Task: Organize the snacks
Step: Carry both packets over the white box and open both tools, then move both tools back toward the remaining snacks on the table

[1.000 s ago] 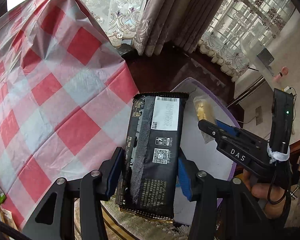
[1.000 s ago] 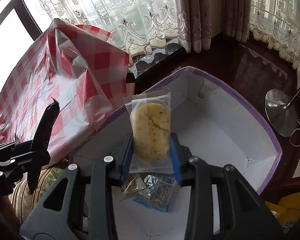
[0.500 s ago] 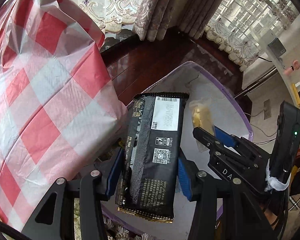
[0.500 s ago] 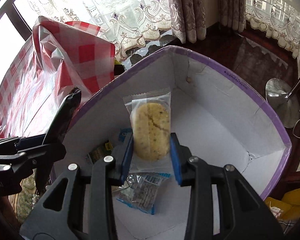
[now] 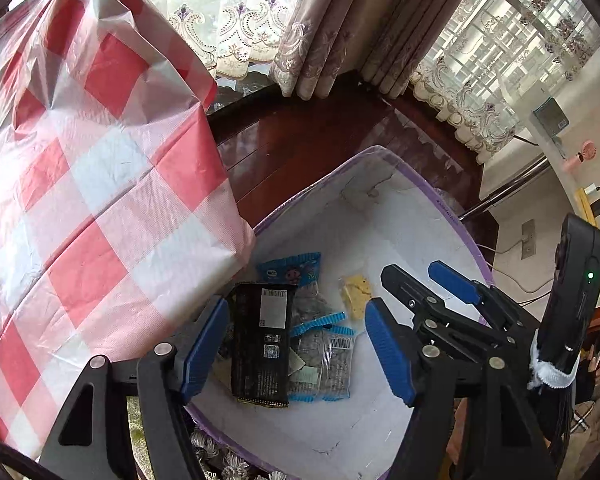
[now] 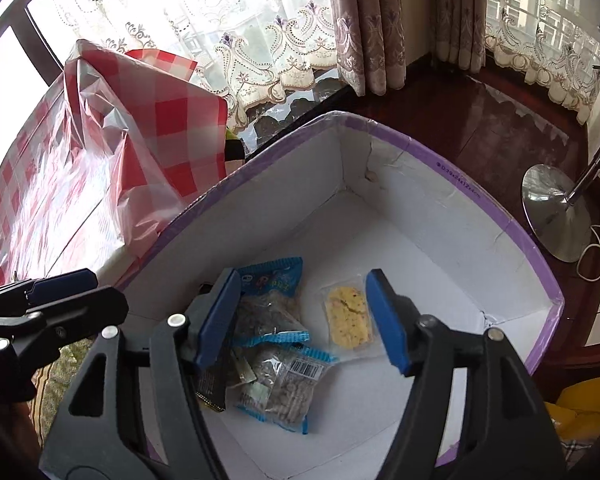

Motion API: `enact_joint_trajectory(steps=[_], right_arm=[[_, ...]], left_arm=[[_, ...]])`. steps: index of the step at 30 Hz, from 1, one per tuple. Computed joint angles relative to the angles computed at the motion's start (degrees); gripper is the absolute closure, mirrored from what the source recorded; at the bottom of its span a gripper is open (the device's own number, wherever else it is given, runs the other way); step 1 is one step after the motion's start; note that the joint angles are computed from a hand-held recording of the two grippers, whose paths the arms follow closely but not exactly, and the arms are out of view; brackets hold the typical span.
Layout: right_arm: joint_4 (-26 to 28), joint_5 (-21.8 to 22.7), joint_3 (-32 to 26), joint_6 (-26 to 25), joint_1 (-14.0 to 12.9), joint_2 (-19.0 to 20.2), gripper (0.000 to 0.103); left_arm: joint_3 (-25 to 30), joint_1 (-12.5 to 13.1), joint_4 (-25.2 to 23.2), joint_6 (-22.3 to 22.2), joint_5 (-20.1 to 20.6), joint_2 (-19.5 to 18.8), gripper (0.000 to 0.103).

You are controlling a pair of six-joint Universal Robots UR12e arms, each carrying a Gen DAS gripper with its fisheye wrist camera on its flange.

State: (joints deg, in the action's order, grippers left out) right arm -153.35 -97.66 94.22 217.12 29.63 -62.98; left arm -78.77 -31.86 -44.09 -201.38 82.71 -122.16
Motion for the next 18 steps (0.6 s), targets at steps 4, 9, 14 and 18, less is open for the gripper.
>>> enact_joint_trajectory(steps=[4, 9, 14, 18], right_arm=[[-0.8, -4.6, -1.0, -1.6, 1.3, -0.5, 0.022], [0.4, -12.2, -3.2, -1.8, 3.3, -0.8, 0.017], [0.7, -20.7, -5.5, -4.9, 5.9, -0.2, 0.013], [-0.1, -25.5, -7.4, -8.7, 7.6, 0.6, 0.01]], left_arm=[[-0.8, -0.4, 1.2, -2.2, 4.8, 1.2, 0.03], [-2.2, -1.4, 2.2, -1.9, 15.6, 3.1, 0.03], [-7.6, -1.4, 11.5, -0.2, 24.0, 6.4, 0.03], [-11.1, -1.2, 15.0, 1.0, 30.6, 9.0, 0.03]])
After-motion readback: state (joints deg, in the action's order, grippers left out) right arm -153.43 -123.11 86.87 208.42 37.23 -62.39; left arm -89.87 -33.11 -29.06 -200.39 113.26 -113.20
